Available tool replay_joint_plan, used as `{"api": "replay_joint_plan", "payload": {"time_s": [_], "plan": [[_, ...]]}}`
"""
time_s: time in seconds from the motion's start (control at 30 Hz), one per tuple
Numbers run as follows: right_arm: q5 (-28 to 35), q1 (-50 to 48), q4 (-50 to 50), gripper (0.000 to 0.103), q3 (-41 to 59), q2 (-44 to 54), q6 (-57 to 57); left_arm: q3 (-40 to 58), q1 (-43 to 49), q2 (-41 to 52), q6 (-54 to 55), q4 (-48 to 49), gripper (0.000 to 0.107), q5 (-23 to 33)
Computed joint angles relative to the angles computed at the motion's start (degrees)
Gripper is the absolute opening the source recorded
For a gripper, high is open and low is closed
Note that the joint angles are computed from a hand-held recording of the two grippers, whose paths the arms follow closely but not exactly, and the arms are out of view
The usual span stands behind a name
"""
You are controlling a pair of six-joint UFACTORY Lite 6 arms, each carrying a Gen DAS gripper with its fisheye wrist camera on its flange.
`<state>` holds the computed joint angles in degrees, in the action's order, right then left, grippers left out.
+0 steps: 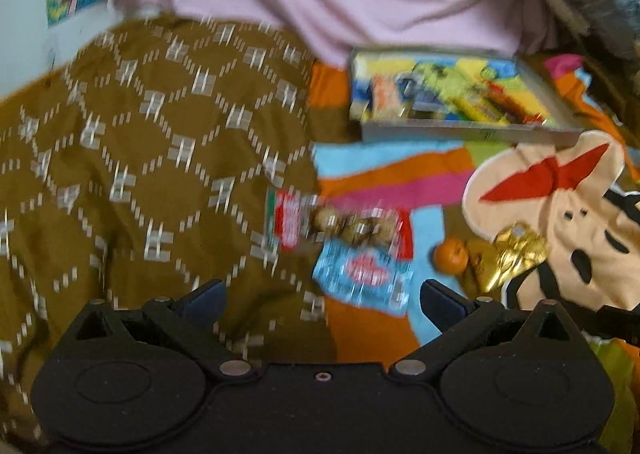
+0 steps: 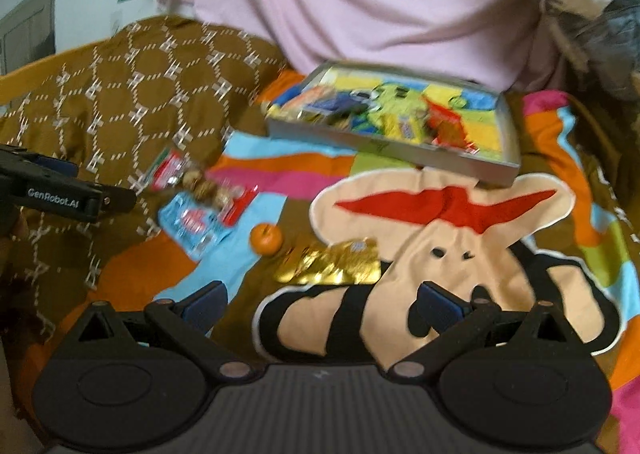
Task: Organize snacks
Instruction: 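Withdraw both grippers from the tray toward the remaining snacks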
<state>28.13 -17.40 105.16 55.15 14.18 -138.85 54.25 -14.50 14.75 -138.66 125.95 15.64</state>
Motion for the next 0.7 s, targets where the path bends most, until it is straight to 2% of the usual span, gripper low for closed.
{"api": "replay_joint_plan", "payload": {"time_s": [0.17, 0.7], "plan": [[-1.0, 0.8, -0.5, 0.103, -0.1, 1.1, 0.8, 0.6, 0.8, 1.1, 2.5, -4.0, 0.102, -3.8], [-4.4, 2.1, -2.8, 0.103, 3.8, 5.1, 7.1, 2.9, -0.6, 3.9, 1.9, -0.3, 0.102, -3.9]]}}
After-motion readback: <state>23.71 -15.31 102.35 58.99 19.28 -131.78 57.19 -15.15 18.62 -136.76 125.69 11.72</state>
